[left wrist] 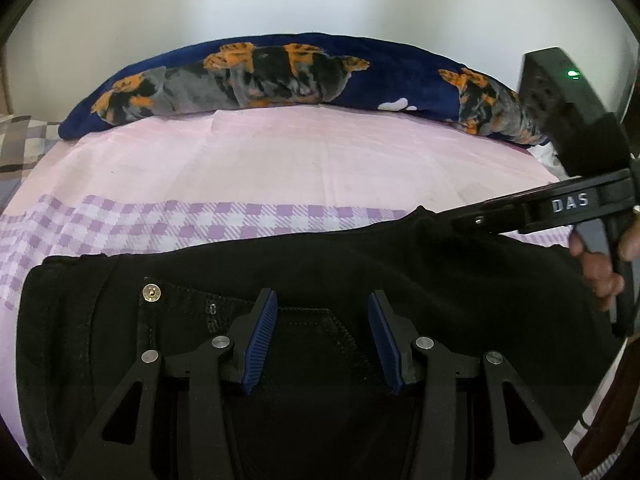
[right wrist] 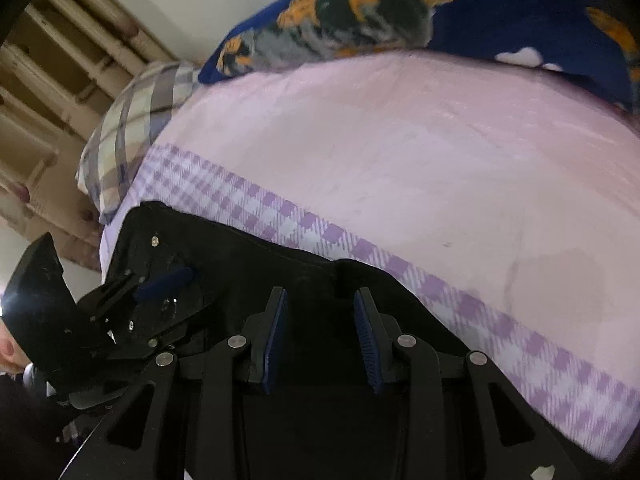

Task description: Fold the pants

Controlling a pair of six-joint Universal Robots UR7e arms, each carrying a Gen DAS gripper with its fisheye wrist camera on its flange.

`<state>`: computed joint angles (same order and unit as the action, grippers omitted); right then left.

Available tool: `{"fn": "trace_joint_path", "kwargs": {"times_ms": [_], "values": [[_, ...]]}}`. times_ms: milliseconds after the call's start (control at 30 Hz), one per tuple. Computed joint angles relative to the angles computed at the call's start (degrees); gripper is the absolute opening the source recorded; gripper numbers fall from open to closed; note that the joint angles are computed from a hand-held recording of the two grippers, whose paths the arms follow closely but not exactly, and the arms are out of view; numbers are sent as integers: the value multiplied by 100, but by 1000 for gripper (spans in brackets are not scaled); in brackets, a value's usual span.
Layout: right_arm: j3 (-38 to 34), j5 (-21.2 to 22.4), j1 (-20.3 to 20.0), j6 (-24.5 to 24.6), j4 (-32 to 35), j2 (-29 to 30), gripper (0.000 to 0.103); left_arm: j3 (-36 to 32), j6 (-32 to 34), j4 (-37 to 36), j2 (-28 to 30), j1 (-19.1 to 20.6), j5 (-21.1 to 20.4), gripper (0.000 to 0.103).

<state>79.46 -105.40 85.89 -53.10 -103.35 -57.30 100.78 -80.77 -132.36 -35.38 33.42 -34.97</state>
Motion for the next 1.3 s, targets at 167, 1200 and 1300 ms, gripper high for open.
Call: {"fn": "trace_joint_path", "kwargs": {"times_ms": [167,1200,1300], "values": [[-111,-19,24,-152,110,142,10,134,16,-252,-86,40,8,49],[1032,35,-809,-139,-2264,-1313,34,-1544,2775,-1640,903,510,-1029,49],[1102,-91,-916,-222,-2767,-1312,33,-1644,2891,-1784,981,644,-1130,49]]}}
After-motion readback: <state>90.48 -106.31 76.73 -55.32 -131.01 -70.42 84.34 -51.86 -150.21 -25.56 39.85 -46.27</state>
